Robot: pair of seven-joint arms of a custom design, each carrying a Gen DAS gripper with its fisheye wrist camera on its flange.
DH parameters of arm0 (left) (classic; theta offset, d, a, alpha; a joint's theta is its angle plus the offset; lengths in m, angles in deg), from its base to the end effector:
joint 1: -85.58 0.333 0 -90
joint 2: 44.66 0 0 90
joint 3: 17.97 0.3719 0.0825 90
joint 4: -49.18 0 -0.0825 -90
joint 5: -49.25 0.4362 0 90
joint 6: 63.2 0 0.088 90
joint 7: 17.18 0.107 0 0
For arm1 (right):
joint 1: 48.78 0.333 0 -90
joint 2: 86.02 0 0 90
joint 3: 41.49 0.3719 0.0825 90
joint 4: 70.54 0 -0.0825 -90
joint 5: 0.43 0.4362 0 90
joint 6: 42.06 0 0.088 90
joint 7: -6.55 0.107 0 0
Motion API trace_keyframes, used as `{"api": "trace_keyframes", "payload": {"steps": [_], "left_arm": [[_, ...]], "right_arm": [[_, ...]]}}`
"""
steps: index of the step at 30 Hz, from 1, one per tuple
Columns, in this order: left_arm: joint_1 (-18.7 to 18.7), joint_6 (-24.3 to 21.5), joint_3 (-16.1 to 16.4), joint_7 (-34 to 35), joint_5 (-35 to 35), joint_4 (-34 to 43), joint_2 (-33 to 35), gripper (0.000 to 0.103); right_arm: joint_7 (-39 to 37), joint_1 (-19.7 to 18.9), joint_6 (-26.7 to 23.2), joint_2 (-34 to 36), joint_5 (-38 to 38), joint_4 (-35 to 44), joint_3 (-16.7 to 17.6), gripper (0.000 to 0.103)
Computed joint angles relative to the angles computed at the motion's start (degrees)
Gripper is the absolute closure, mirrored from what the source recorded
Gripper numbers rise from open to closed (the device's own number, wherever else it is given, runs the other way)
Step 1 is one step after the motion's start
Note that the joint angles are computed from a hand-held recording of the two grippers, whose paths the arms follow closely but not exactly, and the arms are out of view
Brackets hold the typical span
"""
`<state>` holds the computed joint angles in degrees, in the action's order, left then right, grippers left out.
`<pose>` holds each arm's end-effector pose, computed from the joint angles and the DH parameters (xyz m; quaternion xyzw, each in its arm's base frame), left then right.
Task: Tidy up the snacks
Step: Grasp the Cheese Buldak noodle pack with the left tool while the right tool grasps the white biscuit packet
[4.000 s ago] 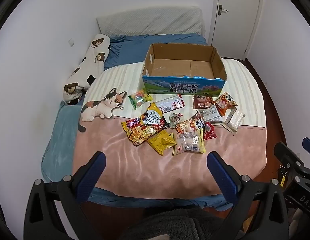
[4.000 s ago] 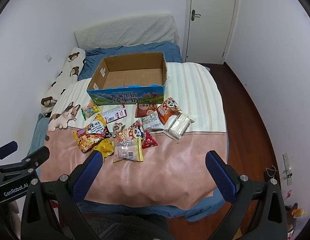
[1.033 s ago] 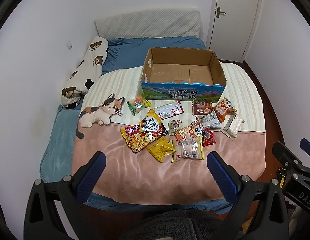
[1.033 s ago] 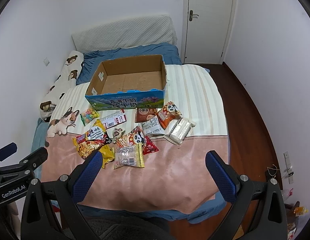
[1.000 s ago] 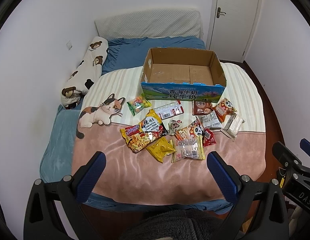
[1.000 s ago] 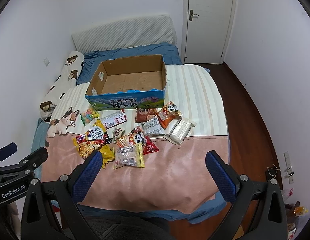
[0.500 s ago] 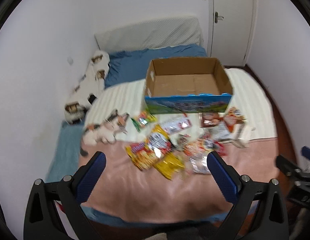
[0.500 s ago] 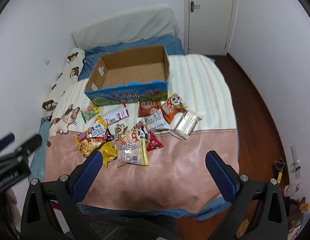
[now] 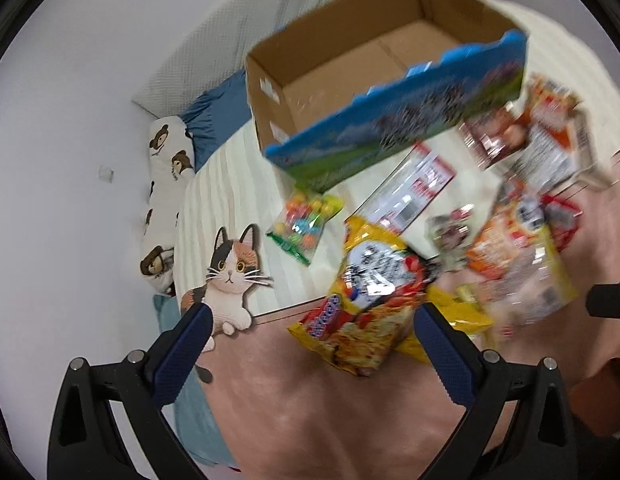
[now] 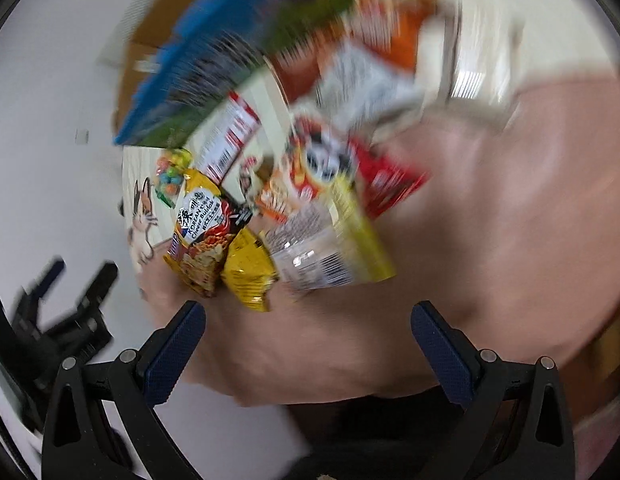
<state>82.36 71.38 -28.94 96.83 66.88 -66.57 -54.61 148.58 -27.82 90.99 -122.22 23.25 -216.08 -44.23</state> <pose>0.5701 -0.1477 0.6216 -0.3454 0.8943 -0.0427 0.2812 0.3880 0.1328 0.5540 -0.3577 0.8925 0.1531 0.2280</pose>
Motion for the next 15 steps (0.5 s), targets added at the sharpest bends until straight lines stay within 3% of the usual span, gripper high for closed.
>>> {"api": "trace_keyframes", "payload": {"steps": [1,4,8,10,13,15], "left_arm": [[0.22,0.07,0.01,-0.38,0.51,0.22,0.86,0.0],[0.76,-0.75,0.39,-2.26,2.2,1.3,3.26,0.0],[0.83,-1.18,1.3,-2.03,3.99,1.88,5.79,0.0],[0.65,-0.89,1.68,-0.43,4.48,1.87,6.92,0.0],[0.02,-1.82,1.99,4.72,3.53,2.2,8.56,0.0],[-0.59,-2.31,1.96,9.5,2.4,2.14,9.69,0.0]], "right_arm": [[1.75,1.84,4.96,2.4,5.9,-2.1,-0.78,0.0],[0.97,6.31,13.63,7.23,16.53,-3.78,-2.73,0.0],[1.5,7.61,19.95,12.44,24.33,-3.12,-1.83,0.0],[7.95,6.69,22.34,16.13,21.74,-1.71,-0.39,0.0],[13.99,3.95,21.78,17.91,17.8,-0.8,2.24,0.003],[16.14,3.01,20.28,18.46,14.89,-0.18,2.87,0.013]]}}
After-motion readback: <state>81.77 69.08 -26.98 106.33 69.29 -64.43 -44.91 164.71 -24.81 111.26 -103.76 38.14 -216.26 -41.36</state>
